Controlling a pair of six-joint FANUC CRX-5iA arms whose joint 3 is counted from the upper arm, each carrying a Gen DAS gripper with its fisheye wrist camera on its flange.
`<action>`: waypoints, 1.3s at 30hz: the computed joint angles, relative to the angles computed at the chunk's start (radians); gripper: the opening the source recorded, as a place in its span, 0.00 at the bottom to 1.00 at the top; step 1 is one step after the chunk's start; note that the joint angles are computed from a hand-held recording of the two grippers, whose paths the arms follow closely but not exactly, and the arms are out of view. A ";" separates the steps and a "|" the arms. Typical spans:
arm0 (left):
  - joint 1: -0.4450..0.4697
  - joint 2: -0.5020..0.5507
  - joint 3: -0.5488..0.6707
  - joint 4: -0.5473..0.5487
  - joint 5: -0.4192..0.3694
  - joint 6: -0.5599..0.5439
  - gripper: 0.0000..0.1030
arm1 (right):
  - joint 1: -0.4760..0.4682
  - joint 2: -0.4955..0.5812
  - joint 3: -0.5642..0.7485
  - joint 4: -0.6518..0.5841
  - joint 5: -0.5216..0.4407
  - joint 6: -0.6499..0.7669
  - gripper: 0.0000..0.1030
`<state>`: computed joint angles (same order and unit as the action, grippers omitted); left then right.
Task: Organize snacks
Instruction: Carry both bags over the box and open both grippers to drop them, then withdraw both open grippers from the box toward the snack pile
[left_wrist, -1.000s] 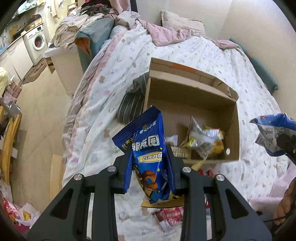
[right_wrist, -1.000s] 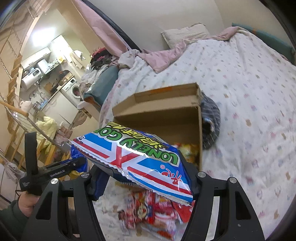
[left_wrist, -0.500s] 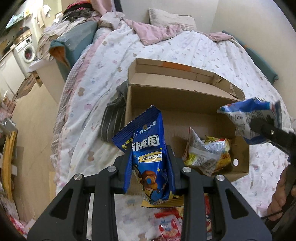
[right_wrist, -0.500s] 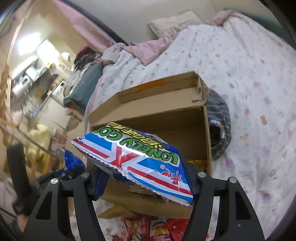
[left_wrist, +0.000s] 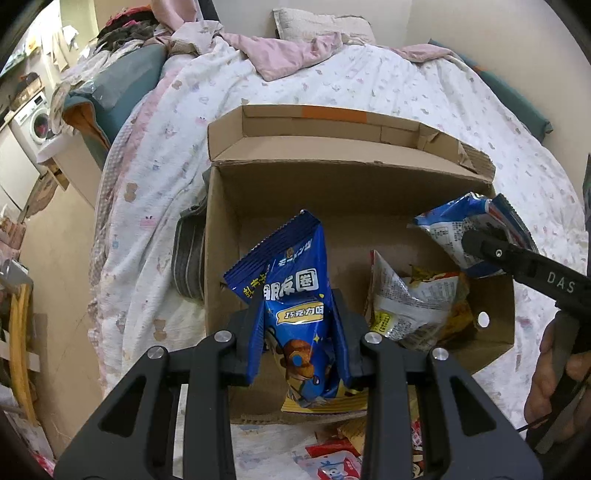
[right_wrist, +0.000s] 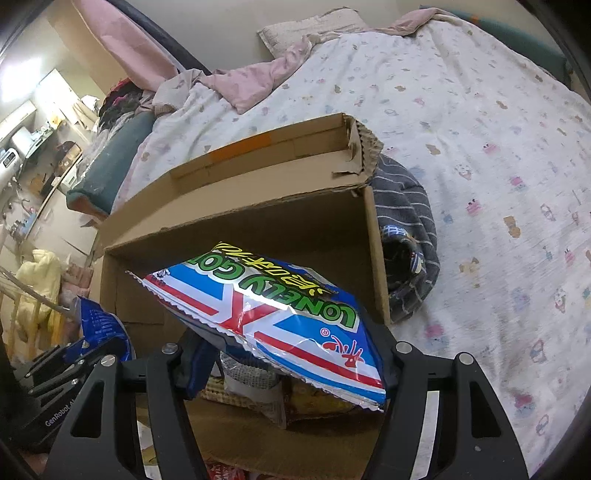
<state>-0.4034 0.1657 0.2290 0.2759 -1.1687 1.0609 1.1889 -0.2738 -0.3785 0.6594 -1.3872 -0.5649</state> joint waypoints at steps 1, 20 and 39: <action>-0.003 -0.001 -0.001 -0.007 0.006 0.000 0.28 | -0.002 0.004 0.002 0.000 -0.001 0.007 0.67; 0.009 -0.006 -0.015 0.038 0.007 0.001 0.74 | 0.000 -0.067 -0.097 0.098 0.143 -0.109 0.90; 0.011 -0.019 -0.024 0.018 0.023 0.011 0.74 | -0.001 -0.064 -0.085 0.093 0.126 -0.075 0.90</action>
